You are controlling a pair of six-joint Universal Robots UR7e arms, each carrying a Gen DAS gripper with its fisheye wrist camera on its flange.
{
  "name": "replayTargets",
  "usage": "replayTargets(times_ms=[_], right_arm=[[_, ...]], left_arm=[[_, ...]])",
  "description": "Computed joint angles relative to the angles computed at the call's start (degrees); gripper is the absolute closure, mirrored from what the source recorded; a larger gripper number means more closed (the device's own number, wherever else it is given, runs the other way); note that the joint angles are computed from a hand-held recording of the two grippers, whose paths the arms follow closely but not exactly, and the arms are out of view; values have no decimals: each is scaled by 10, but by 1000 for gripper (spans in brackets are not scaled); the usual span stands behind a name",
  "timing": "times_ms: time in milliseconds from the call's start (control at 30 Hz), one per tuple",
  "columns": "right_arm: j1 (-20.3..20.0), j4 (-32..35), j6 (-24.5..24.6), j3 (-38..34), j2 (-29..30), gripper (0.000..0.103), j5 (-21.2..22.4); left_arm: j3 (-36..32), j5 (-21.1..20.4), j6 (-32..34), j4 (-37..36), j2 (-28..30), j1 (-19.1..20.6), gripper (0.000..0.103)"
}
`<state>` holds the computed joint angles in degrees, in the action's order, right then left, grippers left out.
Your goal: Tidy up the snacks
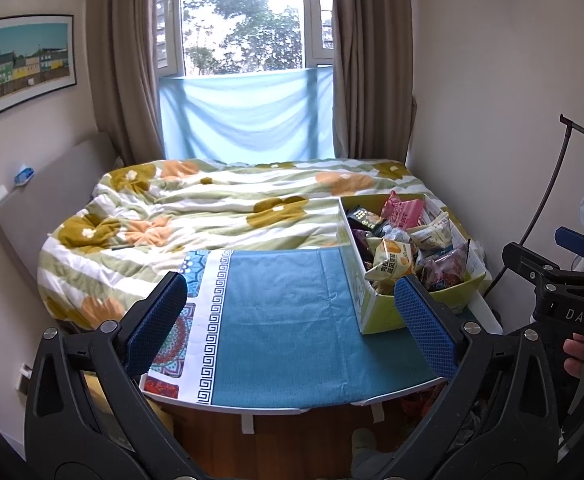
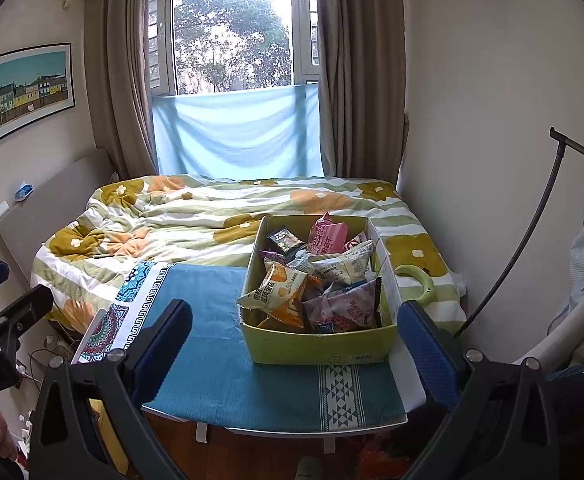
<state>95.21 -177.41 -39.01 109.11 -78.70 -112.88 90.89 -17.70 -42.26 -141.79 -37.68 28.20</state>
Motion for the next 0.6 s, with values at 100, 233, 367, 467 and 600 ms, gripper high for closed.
replayTargets(times_ms=[100, 233, 367, 467, 600], right_arm=[[0, 0, 1, 0, 0, 1, 1], [0, 0, 2, -5, 3, 1, 0], [-1, -2, 2, -11, 8, 1, 0], [-1, -6, 4, -14, 14, 1, -1], [1, -11, 5, -10, 15, 1, -5]], left_arm=[[-3, 4, -8, 10, -1, 2, 0], [-1, 9, 8, -8, 0, 0, 0], [-1, 8, 9, -12, 0, 1, 0], [1, 6, 22, -26, 0, 2, 0], [3, 3, 60, -76, 7, 2, 0]])
